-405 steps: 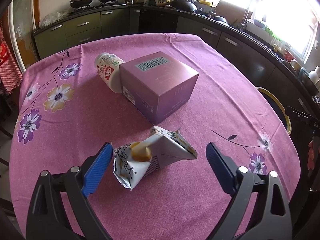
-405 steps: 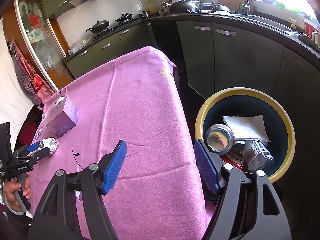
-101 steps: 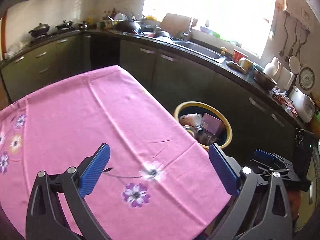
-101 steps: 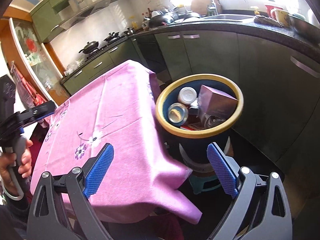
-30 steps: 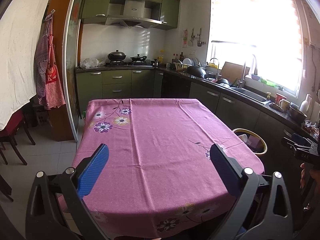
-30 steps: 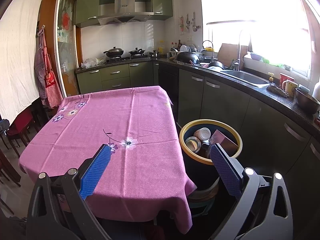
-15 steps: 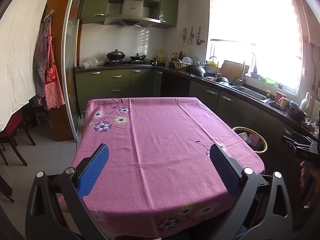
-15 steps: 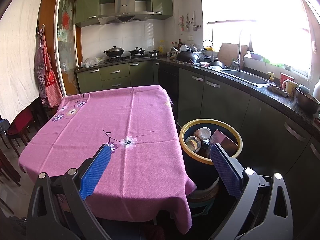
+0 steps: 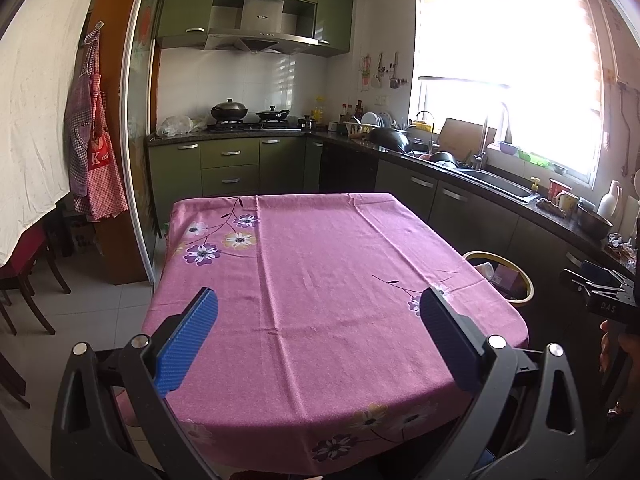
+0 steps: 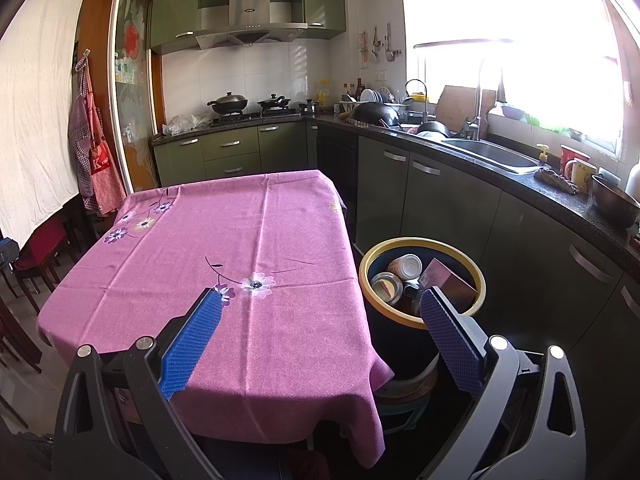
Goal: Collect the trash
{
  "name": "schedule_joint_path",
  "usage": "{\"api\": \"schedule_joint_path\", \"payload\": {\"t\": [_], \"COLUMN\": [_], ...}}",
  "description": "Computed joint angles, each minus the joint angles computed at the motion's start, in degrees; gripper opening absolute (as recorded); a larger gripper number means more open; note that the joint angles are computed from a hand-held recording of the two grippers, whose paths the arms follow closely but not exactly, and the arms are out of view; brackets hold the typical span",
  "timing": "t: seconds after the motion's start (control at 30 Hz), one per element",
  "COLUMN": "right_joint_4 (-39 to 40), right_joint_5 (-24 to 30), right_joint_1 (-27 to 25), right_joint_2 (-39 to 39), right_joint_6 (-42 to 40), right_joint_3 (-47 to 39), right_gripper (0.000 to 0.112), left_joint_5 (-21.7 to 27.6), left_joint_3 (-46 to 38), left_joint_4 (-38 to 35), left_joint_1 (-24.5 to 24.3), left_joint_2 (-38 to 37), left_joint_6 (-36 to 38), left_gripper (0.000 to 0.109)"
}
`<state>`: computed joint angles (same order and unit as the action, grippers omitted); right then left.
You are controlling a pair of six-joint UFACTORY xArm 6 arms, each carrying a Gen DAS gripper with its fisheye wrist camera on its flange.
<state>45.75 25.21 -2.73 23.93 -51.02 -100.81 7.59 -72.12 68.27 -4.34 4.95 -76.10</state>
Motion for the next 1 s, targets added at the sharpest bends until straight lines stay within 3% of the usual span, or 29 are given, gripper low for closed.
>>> {"api": "schedule_joint_path", "payload": {"t": [0.63,0.73,1.0], "right_joint_4": [-0.2,-0.2,-0.9], "right_joint_5": [0.0,0.1,0.7], "right_joint_1": [0.0,0.0,0.0], "right_joint_2": [0.2,0.4,1.5], "right_joint_6": [0.2,0.1,0.5], "right_joint_3": [-0.1,-0.2,-1.2], "right_gripper": [0.098,0.098,0.098], "left_joint_5": [0.0,-1.5,1.7], "left_joint_3": [-0.1,-0.5,-2.4], "left_joint_4": [-4.9,-2.8,-3.2], "left_joint_1": [-0.1,0.5,-0.3], "left_joint_2": [0.7,1.1,2.6], "left_joint_6": [4.9,2.0,3.3], "left_gripper": [0.096,0.096,0.096]}}
